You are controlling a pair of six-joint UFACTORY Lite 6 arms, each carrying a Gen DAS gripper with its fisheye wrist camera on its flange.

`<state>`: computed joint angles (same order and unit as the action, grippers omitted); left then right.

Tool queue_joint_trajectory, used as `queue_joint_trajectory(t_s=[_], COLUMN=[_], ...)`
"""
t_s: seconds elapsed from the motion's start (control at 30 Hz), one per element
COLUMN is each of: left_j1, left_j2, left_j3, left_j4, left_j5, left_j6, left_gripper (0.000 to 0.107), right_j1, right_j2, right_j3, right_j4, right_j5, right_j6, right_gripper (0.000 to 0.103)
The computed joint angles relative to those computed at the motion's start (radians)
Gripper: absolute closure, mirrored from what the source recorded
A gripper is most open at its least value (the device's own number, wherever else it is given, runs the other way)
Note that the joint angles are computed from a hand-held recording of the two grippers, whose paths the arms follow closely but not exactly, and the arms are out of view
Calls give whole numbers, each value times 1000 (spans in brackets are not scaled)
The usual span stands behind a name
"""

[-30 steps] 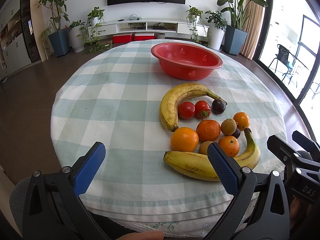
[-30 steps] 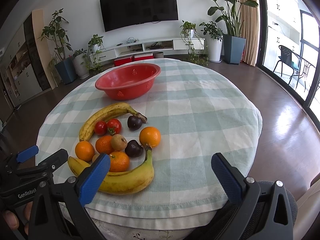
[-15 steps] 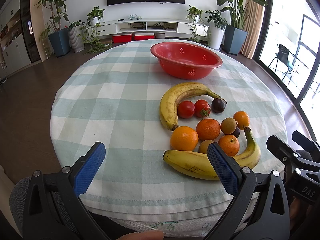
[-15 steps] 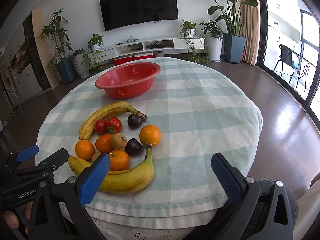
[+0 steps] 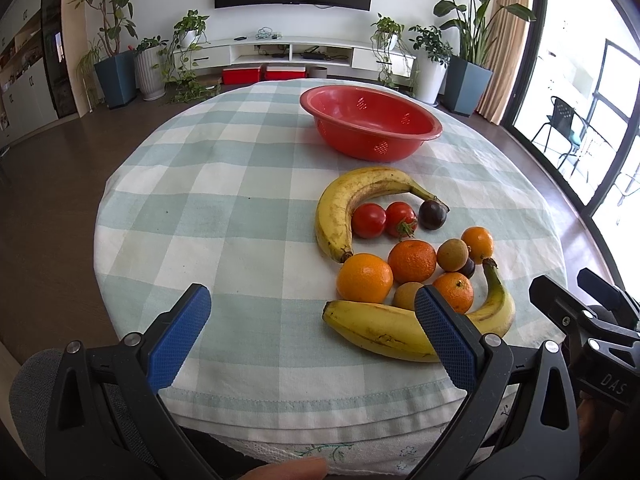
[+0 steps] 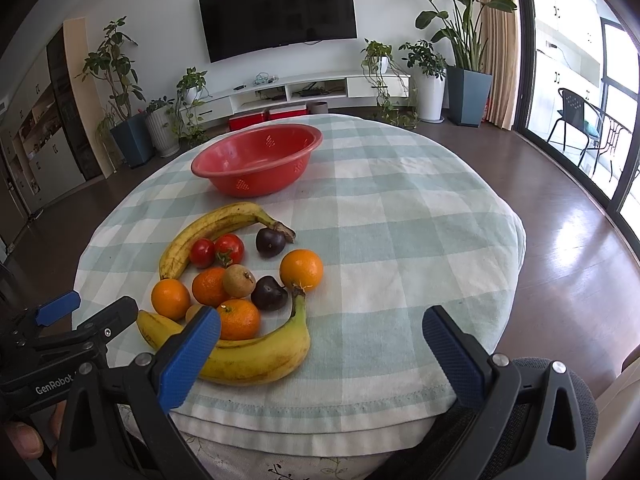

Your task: Organize fruits

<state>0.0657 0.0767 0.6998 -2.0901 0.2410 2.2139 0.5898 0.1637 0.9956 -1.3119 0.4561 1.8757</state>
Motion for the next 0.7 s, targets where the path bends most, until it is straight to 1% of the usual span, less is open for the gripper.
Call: queue_joint_trajectory(t_s=[0.07,0.13,0.17,0.2,0.23,0.27,0.3,0.33,0.37,0.4,0.5,0.6,0.7], left_j1=[38,113,132,136,120,102,95,95,109,126,127,111,93], left_j2=[2,34,51,47,32,21,19,28,36,45,62,24,-19], left_j3=[-17,-14,-6,-18,-36,-44,-41,-33,-27,-20,14,25,30], left_j4=[41,202,259,275,260,287,356,411,445,475,551,583,636], left_j5=[92,274,326,335,309,272,249,243,252,269,262,254,306], left_j6=[0,-61,-84,-75,-44,-49,-95,-150,-190,-218,-244,-159,-47], left_gripper=[4,4,4,4,4,4,4,4,4,4,4,4,4], right_j1=[2,4,5,11,17,24,11,21,-10,-5,-31,-73,-117], right_j2=[1,-3,-9,-20,-24,-24,-41,-44,-70,-73,-84,-101,-112], right_j3=[-10,-26,-38,-47,-59,-74,-92,-102,-115,-122,-127,-142,-148], right_j4=[-39,-87,-116,-122,-158,-199,-225,-240,-245,-248,-240,-251,-207], right_j5=[-6,-11,-17,-17,-20,-19,-31,-22,-48,-46,-86,-152,-219], right_j6=[51,115,152,165,215,268,288,315,300,308,281,273,238], right_gripper=[0,0,0,0,0,0,0,0,0,0,0,0,0])
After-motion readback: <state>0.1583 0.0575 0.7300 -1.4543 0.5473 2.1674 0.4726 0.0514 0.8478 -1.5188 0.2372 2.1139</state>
